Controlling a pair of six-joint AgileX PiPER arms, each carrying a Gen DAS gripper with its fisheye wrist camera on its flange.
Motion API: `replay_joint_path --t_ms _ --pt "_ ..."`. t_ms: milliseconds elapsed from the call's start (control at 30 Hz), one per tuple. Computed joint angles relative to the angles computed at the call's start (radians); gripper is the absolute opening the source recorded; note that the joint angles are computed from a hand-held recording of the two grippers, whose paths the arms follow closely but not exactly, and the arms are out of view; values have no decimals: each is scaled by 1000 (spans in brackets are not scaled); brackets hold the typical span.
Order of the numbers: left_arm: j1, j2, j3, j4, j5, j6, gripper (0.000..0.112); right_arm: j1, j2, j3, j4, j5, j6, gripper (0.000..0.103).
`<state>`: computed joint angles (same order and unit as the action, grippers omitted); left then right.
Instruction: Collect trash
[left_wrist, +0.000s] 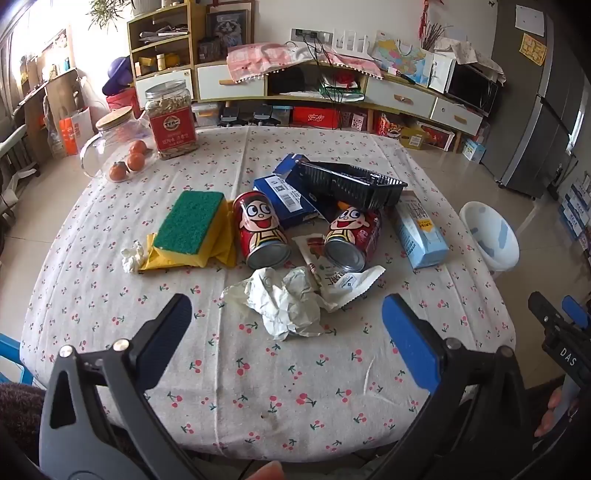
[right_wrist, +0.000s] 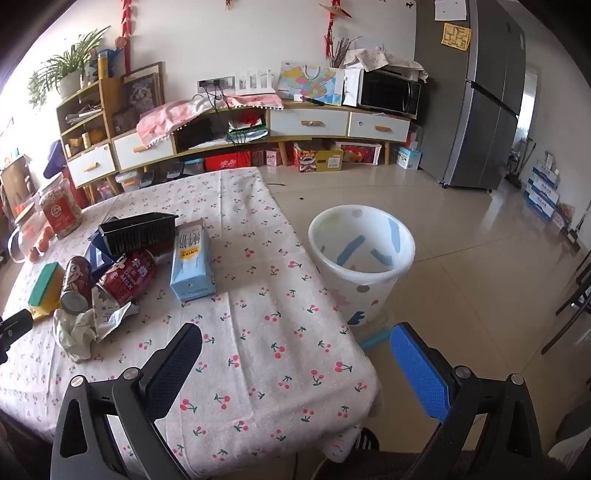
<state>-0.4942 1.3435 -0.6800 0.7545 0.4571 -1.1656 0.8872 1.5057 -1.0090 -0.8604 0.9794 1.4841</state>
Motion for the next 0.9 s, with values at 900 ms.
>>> replay_joint_path --t_ms 900 --pt "-2 1 3 7 1 -9 102 1 2 -2 2 2 -2 103"
